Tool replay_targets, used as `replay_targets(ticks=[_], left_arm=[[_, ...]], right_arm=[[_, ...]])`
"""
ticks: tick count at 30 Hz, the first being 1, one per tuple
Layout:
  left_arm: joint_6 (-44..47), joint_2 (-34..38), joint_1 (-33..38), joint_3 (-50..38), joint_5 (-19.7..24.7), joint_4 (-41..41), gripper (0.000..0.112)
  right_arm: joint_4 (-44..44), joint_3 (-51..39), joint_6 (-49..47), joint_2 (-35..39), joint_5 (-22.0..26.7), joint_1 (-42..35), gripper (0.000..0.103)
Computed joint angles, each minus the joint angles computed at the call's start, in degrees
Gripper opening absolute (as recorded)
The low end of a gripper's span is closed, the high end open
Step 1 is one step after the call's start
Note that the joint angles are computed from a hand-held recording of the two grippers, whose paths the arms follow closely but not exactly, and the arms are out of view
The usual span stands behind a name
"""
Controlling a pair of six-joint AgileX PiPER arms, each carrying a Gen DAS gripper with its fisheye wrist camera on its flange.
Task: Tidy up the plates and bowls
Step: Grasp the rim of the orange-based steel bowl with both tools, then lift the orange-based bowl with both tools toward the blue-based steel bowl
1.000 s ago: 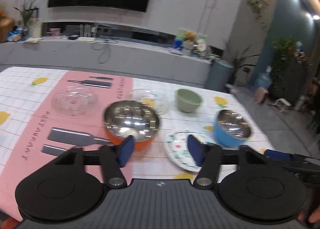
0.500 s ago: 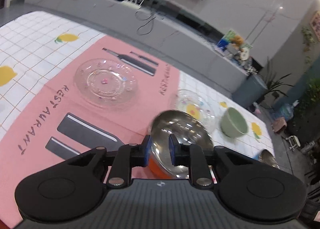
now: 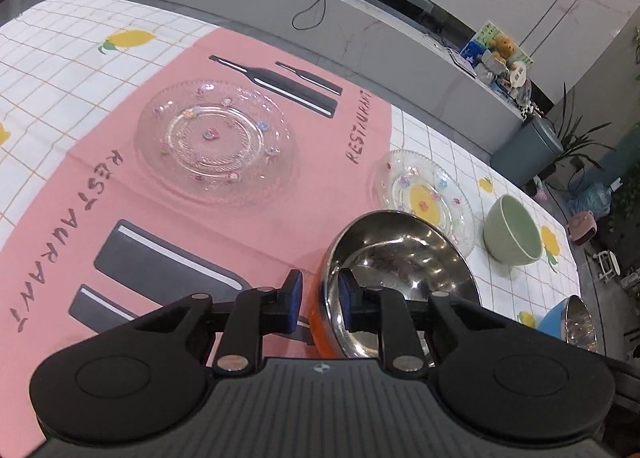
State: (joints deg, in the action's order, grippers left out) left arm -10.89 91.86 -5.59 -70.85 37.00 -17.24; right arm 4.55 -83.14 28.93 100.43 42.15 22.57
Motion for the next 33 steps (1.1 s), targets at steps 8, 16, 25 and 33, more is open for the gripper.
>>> replay_targets(ticks=[8,16,25,33], left_arm=[[-1.40,0.77,-1.08,-2.46,2.25,2.57,0.008],[-6.66,-4.31,-2.46,-1.99,6.89,7.39,0.007],[-11.82,-13.69,-4.22,3.96,11.96,9.31,0.007],[-12.22,-19.15,-4.67,10.39,12.45,8.94,0.007]], right_arm=[[-0.21,-0.68,0.75,0.79,-0.14,0.78,0.006],[-2.43,0.16,2.18,-2.56,2.35,2.77,0.006],[-1.97,6.28,3.27,-11.86,5.81,5.22,0.006],[-2.27,13.96,5.61,-18.08,5.31,7.90,0.006]])
